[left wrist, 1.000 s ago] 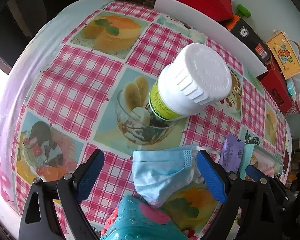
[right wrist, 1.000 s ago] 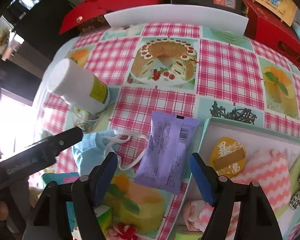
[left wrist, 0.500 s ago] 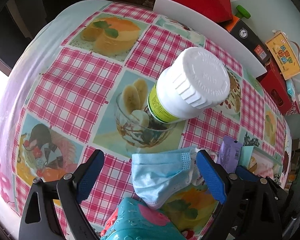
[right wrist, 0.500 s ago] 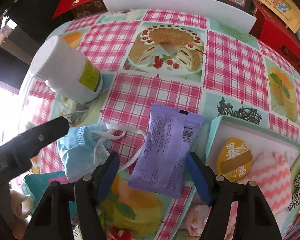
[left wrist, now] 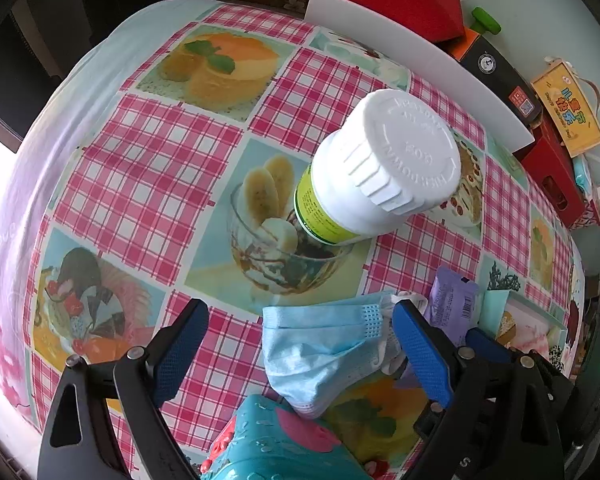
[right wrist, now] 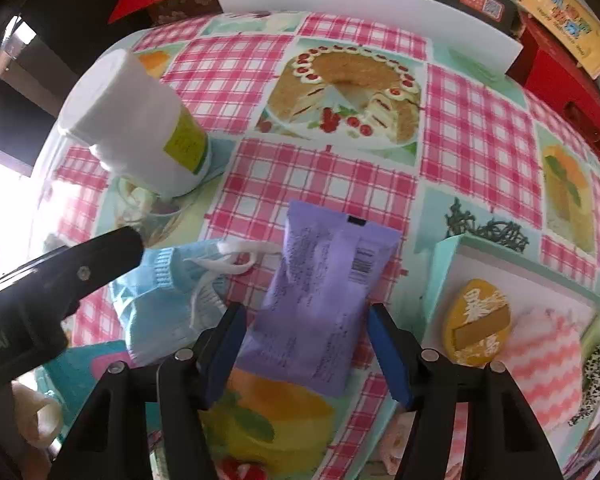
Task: Organize soft objects
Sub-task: 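Close the right gripper on the purple packet while the left gripper closes on the blue mask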
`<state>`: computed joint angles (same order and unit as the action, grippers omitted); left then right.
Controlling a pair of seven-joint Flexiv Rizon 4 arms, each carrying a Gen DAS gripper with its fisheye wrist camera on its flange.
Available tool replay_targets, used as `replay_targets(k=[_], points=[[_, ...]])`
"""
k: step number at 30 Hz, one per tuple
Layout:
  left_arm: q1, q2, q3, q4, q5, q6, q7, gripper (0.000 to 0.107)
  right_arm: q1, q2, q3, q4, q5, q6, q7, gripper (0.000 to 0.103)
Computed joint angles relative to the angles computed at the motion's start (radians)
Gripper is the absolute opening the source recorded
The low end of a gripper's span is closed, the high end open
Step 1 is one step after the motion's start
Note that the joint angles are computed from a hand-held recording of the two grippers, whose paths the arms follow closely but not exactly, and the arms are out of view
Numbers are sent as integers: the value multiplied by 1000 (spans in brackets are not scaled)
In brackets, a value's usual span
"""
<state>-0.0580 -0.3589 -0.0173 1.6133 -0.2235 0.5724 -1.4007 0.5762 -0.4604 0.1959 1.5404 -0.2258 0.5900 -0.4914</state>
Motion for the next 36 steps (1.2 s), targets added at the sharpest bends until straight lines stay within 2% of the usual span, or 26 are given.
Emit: replay_targets(k=[14,16,22,36], points=[[-7,0,3,-4,23,2,-8,93,4,-35,-6,-37,12,-37,7,63],[-6,4,3,0,20,9,-7,93,4,-24,-6,-21,13,-17,20,59],[-11,5,4,-5,36,1,-4,93,2,-1,-3,22,4,31,43,57],[-38,-9,11,-33,110,-15,-38,93,-2,94,-6,206,-55,266,190,55]])
